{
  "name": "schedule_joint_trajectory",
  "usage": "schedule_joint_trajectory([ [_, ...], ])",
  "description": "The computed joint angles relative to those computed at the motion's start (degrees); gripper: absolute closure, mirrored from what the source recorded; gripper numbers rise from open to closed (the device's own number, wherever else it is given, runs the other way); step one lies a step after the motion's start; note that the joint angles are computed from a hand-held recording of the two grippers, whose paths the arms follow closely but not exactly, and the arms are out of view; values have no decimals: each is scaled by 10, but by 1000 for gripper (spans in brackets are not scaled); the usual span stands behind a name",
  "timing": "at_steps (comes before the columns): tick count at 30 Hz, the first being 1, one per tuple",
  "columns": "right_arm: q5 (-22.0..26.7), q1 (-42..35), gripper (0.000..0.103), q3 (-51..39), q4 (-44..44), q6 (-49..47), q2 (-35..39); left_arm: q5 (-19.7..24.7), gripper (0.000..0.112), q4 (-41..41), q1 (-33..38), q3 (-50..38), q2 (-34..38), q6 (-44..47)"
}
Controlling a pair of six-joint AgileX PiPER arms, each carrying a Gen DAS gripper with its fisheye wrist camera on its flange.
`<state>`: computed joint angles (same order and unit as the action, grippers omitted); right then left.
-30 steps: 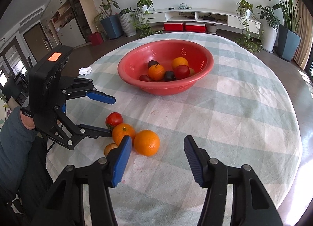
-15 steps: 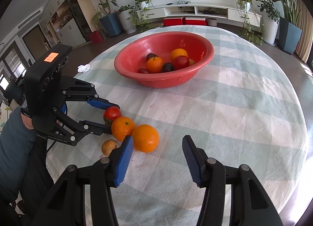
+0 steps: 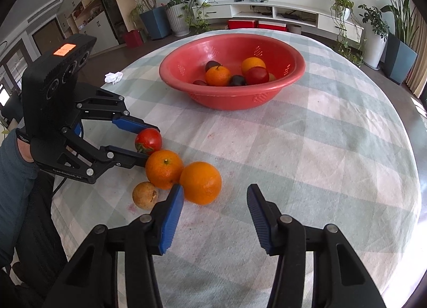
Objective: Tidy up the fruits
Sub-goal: 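Grasp a red tomato with the left tool while the right tool grasps an orange, then carry the red tomato and orange over the red bowl and lower them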
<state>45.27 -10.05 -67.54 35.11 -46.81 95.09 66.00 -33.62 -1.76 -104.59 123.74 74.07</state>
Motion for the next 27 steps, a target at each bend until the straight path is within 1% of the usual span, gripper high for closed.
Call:
schedule_joint_trajectory([
  [3,-4,6,50,1,-2,-5,0,3,78,-13,8,-6,-1,-2],
  [9,-1,22,51,-10,-10,-3,10,-7,78,-22,14,5,-11,-1],
  [14,13,32,54,-34,-17,10,34,-10,78,-37,22,13,-20,4],
  [18,28,21,57,-43,8,1,46,-8,78,-44,26,16,-24,8],
  [21,46,9,63,-51,27,-6,56,-1,78,-54,31,17,-26,9],
  [25,48,6,63,-53,30,-10,58,-13,78,-37,24,25,-28,3],
  [27,48,5,63,-53,31,-11,59,-7,78,-36,24,25,-27,6],
])
